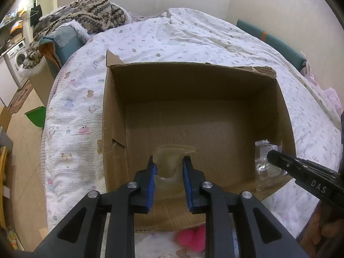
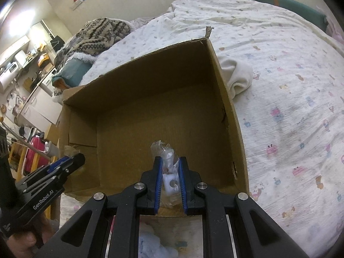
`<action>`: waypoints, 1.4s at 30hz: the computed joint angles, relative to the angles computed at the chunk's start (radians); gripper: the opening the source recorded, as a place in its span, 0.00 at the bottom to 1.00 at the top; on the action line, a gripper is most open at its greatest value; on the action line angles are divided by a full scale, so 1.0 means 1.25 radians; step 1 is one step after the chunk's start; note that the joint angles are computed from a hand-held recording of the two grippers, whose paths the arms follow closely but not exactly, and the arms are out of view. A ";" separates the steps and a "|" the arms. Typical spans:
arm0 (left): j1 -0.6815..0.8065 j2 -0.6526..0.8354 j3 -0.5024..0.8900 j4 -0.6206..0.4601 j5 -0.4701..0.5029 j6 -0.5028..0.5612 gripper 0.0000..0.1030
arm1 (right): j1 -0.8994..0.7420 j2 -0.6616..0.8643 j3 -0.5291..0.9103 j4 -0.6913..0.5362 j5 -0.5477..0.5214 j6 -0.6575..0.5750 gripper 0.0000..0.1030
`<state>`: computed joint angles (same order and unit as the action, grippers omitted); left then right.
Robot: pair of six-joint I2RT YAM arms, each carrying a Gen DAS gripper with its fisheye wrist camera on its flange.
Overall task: Organize soft objects
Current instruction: 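Open both grippers to drop the sponge pad and bag into the box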
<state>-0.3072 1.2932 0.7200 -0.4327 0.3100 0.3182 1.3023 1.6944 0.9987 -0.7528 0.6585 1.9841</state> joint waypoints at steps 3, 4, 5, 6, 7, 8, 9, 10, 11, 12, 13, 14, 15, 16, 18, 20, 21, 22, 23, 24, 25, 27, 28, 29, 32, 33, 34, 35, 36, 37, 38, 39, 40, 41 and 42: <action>0.004 -0.002 0.002 -0.004 0.007 -0.003 0.24 | 0.000 -0.004 -0.004 0.001 0.003 0.005 0.16; 0.005 -0.004 0.001 -0.005 0.008 -0.002 0.25 | 0.001 -0.004 -0.003 0.000 0.006 0.006 0.16; 0.005 -0.006 -0.001 -0.004 0.009 -0.001 0.25 | 0.001 -0.004 -0.001 -0.001 0.008 0.006 0.16; 0.004 -0.009 -0.002 -0.003 0.008 -0.001 0.27 | 0.002 -0.002 0.001 -0.005 0.009 0.006 0.16; 0.003 -0.012 -0.004 -0.002 0.008 -0.002 0.28 | 0.002 -0.002 0.001 -0.005 0.010 0.006 0.16; 0.003 -0.014 -0.004 -0.002 0.010 -0.003 0.28 | 0.003 -0.003 0.000 -0.002 0.012 0.007 0.16; 0.003 -0.015 -0.004 -0.004 0.012 -0.003 0.28 | 0.004 -0.004 -0.002 0.000 0.013 0.007 0.16; 0.002 -0.016 -0.005 -0.006 0.013 -0.002 0.29 | 0.005 -0.005 -0.002 -0.001 0.015 0.008 0.16; 0.002 -0.017 -0.005 -0.006 0.013 -0.002 0.30 | 0.008 -0.004 -0.001 -0.005 0.017 0.013 0.16; 0.001 -0.016 -0.004 -0.005 0.012 -0.004 0.31 | 0.009 -0.004 0.000 -0.008 0.019 0.015 0.17; 0.000 -0.018 -0.005 -0.005 0.011 -0.004 0.31 | 0.009 -0.005 0.000 -0.009 0.021 0.016 0.17; 0.000 -0.018 -0.005 -0.005 0.011 -0.004 0.31 | 0.010 -0.008 -0.002 -0.006 0.023 0.017 0.20; -0.002 -0.020 -0.006 -0.006 0.011 -0.003 0.32 | 0.010 -0.010 -0.004 -0.005 0.024 0.017 0.21; -0.004 -0.022 -0.006 -0.007 0.011 -0.003 0.33 | 0.012 -0.012 -0.007 -0.005 0.025 0.020 0.23; -0.007 -0.025 -0.007 -0.009 0.008 -0.002 0.38 | 0.011 -0.013 -0.006 -0.007 0.025 0.021 0.30; -0.008 -0.036 -0.011 -0.008 0.007 -0.003 0.47 | 0.014 -0.014 -0.003 -0.014 0.029 0.032 0.55; -0.007 -0.042 -0.013 -0.006 0.008 -0.004 0.52 | 0.017 -0.011 0.003 -0.026 0.036 0.042 0.61; -0.007 -0.047 -0.015 -0.005 0.011 -0.004 0.55 | 0.020 -0.007 0.011 -0.044 0.041 0.053 0.64; -0.006 -0.050 -0.015 -0.006 0.014 -0.003 0.57 | 0.020 -0.008 0.016 -0.054 0.042 0.053 0.64; -0.007 -0.051 -0.013 -0.009 0.014 -0.004 0.61 | 0.018 -0.009 0.015 -0.053 0.038 0.047 0.64; -0.006 -0.052 -0.014 -0.009 0.014 -0.003 0.61 | 0.017 -0.011 0.013 -0.049 0.035 0.043 0.64; -0.009 -0.053 -0.015 -0.008 0.008 -0.002 0.61 | 0.015 -0.010 0.011 -0.039 0.029 0.038 0.64; -0.011 -0.052 -0.014 -0.008 0.004 -0.002 0.61 | 0.014 -0.009 0.013 -0.040 0.025 0.032 0.64; -0.012 -0.051 -0.013 -0.008 0.003 -0.002 0.61 | 0.013 -0.005 0.019 -0.045 0.022 0.029 0.64; -0.010 -0.053 -0.014 -0.007 0.001 -0.005 0.61 | 0.012 0.005 0.036 -0.069 0.017 0.032 0.64; -0.009 -0.053 -0.014 -0.008 0.000 -0.005 0.61 | 0.010 0.006 0.039 -0.072 0.015 0.032 0.64; -0.008 -0.054 -0.014 -0.008 0.000 -0.006 0.61 | 0.011 0.005 0.040 -0.076 0.014 0.036 0.64; -0.006 -0.055 -0.013 -0.010 -0.001 -0.007 0.61 | 0.012 0.004 0.040 -0.080 0.013 0.043 0.64; -0.004 -0.056 -0.014 -0.011 -0.002 -0.007 0.61 | 0.012 0.003 0.040 -0.082 0.010 0.047 0.64; -0.002 -0.057 -0.014 -0.013 -0.002 -0.006 0.61 | 0.013 0.001 0.039 -0.084 0.007 0.051 0.64; 0.002 -0.059 -0.013 -0.016 0.000 -0.005 0.61 | 0.015 0.000 0.040 -0.086 0.006 0.055 0.64; 0.006 -0.063 -0.012 -0.022 0.002 -0.004 0.61 | 0.016 0.000 0.042 -0.090 0.007 0.057 0.64; 0.009 -0.068 -0.013 -0.027 0.004 -0.001 0.61 | 0.020 0.002 0.048 -0.102 0.009 0.065 0.64; 0.014 -0.075 -0.014 -0.033 0.006 0.002 0.61 | 0.025 0.004 0.055 -0.115 0.011 0.074 0.64; 0.021 -0.085 -0.016 -0.039 0.009 0.006 0.61 | 0.032 0.004 0.058 -0.125 0.013 0.085 0.64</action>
<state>-0.2806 1.1874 0.7006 -0.4811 0.3217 0.3257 1.3428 1.6999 1.0710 -0.9091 0.6752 2.0908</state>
